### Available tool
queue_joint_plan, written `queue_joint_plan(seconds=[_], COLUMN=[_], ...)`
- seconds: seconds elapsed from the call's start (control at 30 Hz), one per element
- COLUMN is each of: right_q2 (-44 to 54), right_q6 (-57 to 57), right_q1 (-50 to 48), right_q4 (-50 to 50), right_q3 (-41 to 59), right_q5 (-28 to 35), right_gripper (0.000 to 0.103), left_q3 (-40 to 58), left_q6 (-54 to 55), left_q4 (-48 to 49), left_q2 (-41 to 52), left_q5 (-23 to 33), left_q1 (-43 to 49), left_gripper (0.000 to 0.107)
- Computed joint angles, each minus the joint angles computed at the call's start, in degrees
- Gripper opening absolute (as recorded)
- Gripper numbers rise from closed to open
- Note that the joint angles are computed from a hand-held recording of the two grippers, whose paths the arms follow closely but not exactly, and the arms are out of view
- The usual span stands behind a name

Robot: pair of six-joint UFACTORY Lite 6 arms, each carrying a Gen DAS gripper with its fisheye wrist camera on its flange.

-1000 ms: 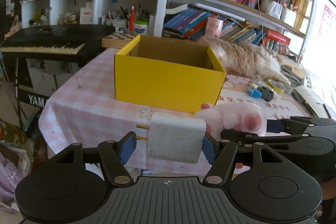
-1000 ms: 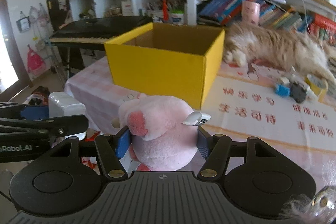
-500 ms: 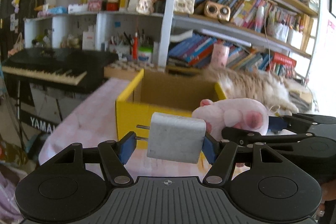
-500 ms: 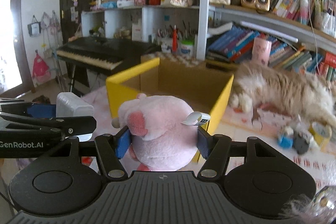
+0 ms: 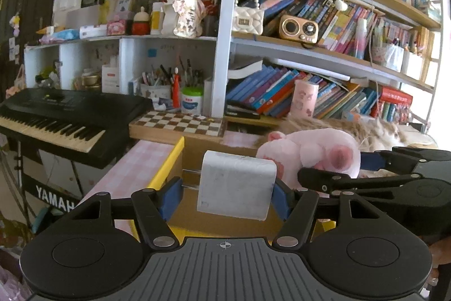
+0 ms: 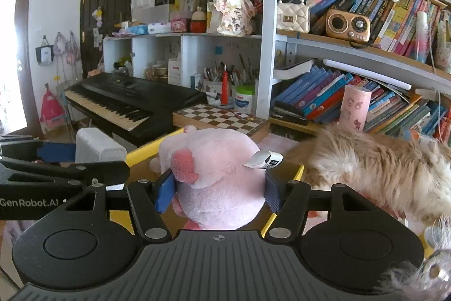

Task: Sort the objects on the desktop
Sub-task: 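Lower both tools into the box and open them, releasing pig and charger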

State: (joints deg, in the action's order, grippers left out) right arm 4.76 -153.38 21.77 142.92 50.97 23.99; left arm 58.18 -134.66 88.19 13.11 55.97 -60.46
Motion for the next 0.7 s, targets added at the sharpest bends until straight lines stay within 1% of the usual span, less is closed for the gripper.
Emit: queue_joint_plan(seconds=[0.27, 0.4, 0.57, 0.7], right_q2=[16.6, 25.4, 36.7, 47.4], right_q6=[10.7, 18.4, 31.9, 50.9], right_q1=[-4.2, -5.0, -5.3, -5.6], right_q4=[-15.8, -25.9, -43.8, -66.0], right_q3=[17.4, 27.7, 42.7, 58.7], right_q5=[-0.2, -1.0, -1.6, 0.8], right_gripper=[0.060, 0.060, 0.060, 0.060], left_q3=[10.8, 16.1, 22.9, 28.9], left_q6=[5.5, 9.2, 13.6, 20.0], left_q4=[0.1, -1.3, -4.2, -8.4], left_q2=[9.2, 13.7, 19.6, 24.9], left_q5=[-6.8, -9.3, -12.2, -14.6], left_q1=[8.2, 11.7, 15.7, 18.6], left_gripper=[0.066, 0.066, 0.066, 0.066])
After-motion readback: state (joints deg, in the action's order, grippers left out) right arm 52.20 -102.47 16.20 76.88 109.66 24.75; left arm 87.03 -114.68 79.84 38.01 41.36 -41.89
